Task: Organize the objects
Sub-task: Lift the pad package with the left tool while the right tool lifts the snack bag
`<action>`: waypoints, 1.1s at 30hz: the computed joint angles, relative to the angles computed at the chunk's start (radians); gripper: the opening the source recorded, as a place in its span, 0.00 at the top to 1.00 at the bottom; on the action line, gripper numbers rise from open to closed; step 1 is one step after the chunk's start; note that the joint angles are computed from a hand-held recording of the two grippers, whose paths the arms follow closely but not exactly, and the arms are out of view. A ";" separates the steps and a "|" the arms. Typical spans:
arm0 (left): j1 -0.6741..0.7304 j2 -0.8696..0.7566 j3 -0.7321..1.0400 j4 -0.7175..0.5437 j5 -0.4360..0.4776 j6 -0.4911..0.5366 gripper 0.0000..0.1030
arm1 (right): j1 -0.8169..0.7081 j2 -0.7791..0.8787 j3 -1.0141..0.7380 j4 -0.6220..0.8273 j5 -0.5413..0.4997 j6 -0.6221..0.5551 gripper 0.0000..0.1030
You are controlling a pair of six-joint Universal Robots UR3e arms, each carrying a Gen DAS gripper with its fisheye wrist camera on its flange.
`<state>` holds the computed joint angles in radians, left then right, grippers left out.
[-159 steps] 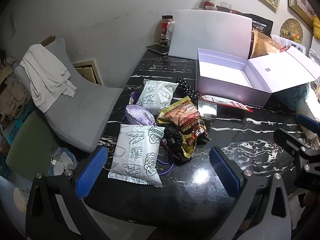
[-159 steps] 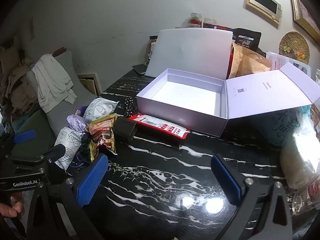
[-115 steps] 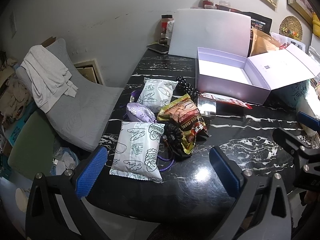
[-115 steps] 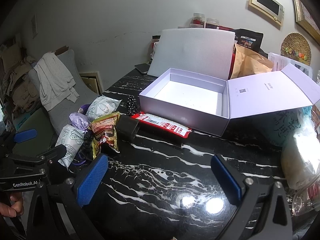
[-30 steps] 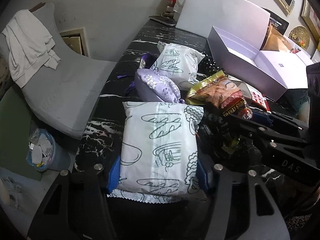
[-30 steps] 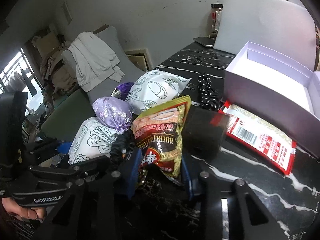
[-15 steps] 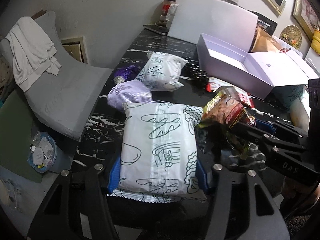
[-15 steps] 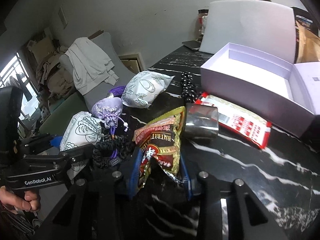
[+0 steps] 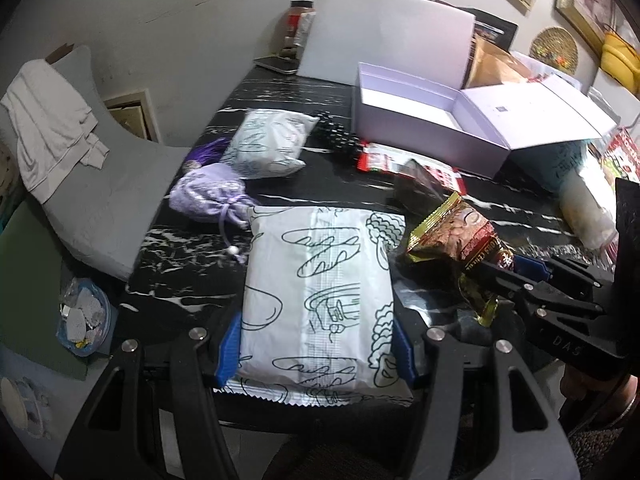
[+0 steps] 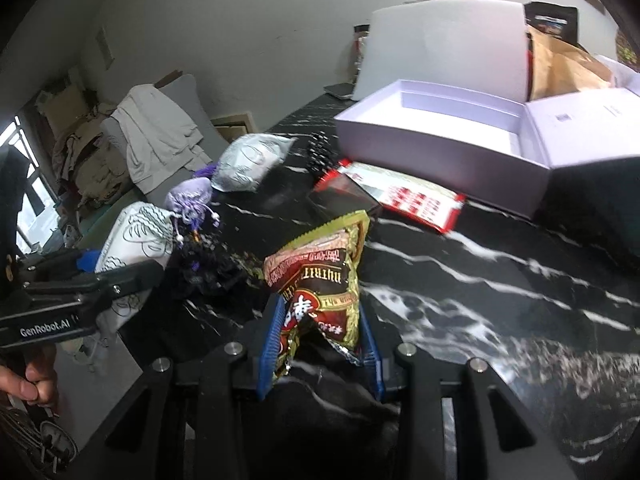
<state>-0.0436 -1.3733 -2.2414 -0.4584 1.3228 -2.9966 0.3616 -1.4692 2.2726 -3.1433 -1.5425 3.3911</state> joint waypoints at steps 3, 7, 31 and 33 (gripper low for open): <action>-0.036 -0.013 0.012 -0.004 0.009 -0.010 0.43 | -0.004 -0.038 0.044 0.000 -0.010 0.004 0.65; -0.078 -0.043 0.027 -0.004 0.026 -0.022 0.43 | -0.012 -0.077 0.089 0.001 -0.016 0.005 0.64; -0.111 -0.136 0.096 -0.017 0.053 -0.011 0.44 | -0.012 0.017 -0.014 0.113 -0.036 -0.055 0.47; -0.122 -0.138 0.101 -0.015 0.061 -0.009 0.45 | -0.018 0.003 -0.008 0.124 -0.028 -0.055 0.49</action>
